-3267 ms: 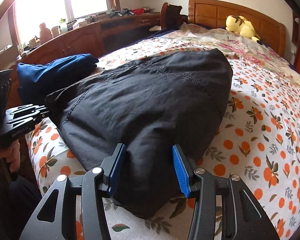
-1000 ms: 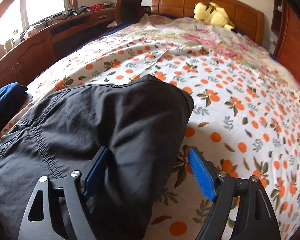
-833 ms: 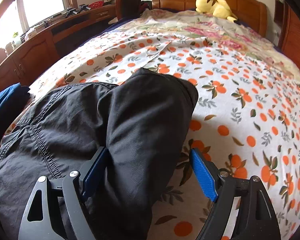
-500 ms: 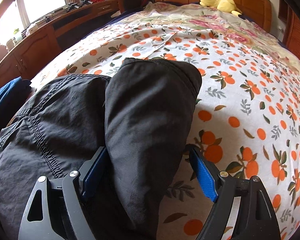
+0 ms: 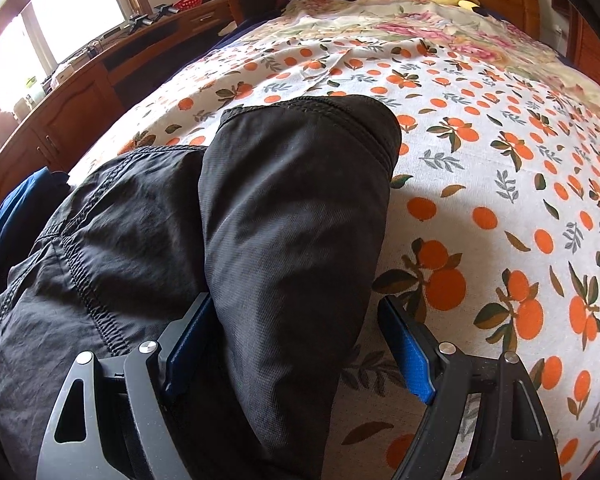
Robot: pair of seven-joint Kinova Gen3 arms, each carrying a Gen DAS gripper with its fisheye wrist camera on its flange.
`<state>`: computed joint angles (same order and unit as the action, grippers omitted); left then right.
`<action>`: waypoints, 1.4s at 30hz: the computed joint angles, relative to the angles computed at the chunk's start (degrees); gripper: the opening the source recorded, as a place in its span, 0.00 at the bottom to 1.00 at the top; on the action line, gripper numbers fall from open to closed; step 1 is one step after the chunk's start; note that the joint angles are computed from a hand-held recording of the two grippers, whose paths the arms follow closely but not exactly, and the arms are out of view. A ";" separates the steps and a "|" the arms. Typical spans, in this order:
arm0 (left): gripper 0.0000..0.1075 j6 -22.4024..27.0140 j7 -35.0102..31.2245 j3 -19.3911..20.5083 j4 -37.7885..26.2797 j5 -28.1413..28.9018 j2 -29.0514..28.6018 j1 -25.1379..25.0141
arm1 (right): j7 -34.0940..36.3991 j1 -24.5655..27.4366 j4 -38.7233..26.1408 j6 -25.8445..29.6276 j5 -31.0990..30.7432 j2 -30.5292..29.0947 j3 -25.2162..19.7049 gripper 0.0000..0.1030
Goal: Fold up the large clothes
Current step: 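Grasp the bundle with the left gripper while the right gripper supports it underneath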
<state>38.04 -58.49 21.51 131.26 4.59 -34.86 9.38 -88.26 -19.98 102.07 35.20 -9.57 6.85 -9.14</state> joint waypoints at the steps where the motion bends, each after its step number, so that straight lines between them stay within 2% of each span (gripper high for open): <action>1: 0.33 -0.14 0.08 -0.13 0.03 0.20 0.01 0.14 | 1.15 0.19 -0.17 0.31 -0.83 0.06 -0.33 0.68; 2: 0.24 -0.30 -0.02 -0.39 0.04 0.29 0.13 0.33 | 2.23 0.58 -0.15 0.36 -1.32 0.08 -0.93 0.64; 4: 0.21 -0.50 -0.26 -0.76 -0.03 0.50 0.37 0.78 | 2.28 0.12 0.06 -0.05 0.02 -0.25 -1.24 0.56; 6: 0.16 -0.56 -0.09 -0.22 -0.32 0.19 -0.14 0.48 | 1.23 1.77 0.15 -0.40 2.29 -0.55 -3.80 0.50; 7: 0.15 -0.71 0.17 0.11 -0.42 0.11 -0.79 0.26 | -0.60 1.09 0.32 -0.75 4.62 -0.83 -3.97 0.43; 11: 0.10 -1.82 0.41 0.48 -0.42 -0.04 -4.01 -0.22 | -7.07 -6.21 4.42 -5.87 13.84 -4.79 0.43 0.29; 15: 0.09 -1.18 0.92 2.23 -0.73 -0.36 -6.81 -2.31 | -11.14 -5.21 6.57 -7.52 16.86 -7.65 -1.54 0.26; 21: 0.09 1.03 0.42 1.93 -0.92 -0.44 -11.23 -3.65 | -17.12 -4.78 10.02 -7.33 20.89 -12.56 -4.50 0.24; 25: 0.09 6.21 -0.49 4.27 -4.12 -1.85 -13.90 -6.24 | -18.74 -4.61 11.17 -6.32 20.79 -15.34 -6.23 0.24; 30: 0.08 10.24 -3.77 3.45 -8.05 -3.03 -17.11 -6.82 | -20.96 -5.01 8.41 -2.39 23.18 -16.90 -10.37 0.23; 34: 0.08 14.79 -9.36 -4.20 -10.58 -5.08 -19.69 -4.53 | -25.51 -6.39 4.23 -0.32 26.88 -16.24 -13.75 0.23; 37: 0.08 19.10 -15.58 -10.09 -13.98 -7.72 -21.13 -5.44 | -32.42 -12.89 -0.43 1.62 33.47 -13.20 -13.45 0.23; 39: 0.08 21.32 -18.39 -14.38 -16.41 -10.72 -21.30 -5.29 | -36.53 -15.15 -5.24 3.54 38.13 -9.83 -16.12 0.23; 42: 0.08 23.04 -24.00 -20.49 -19.80 -15.05 -20.45 -7.21 | -40.77 -22.42 -13.20 5.67 45.12 -3.71 -16.05 0.23</action>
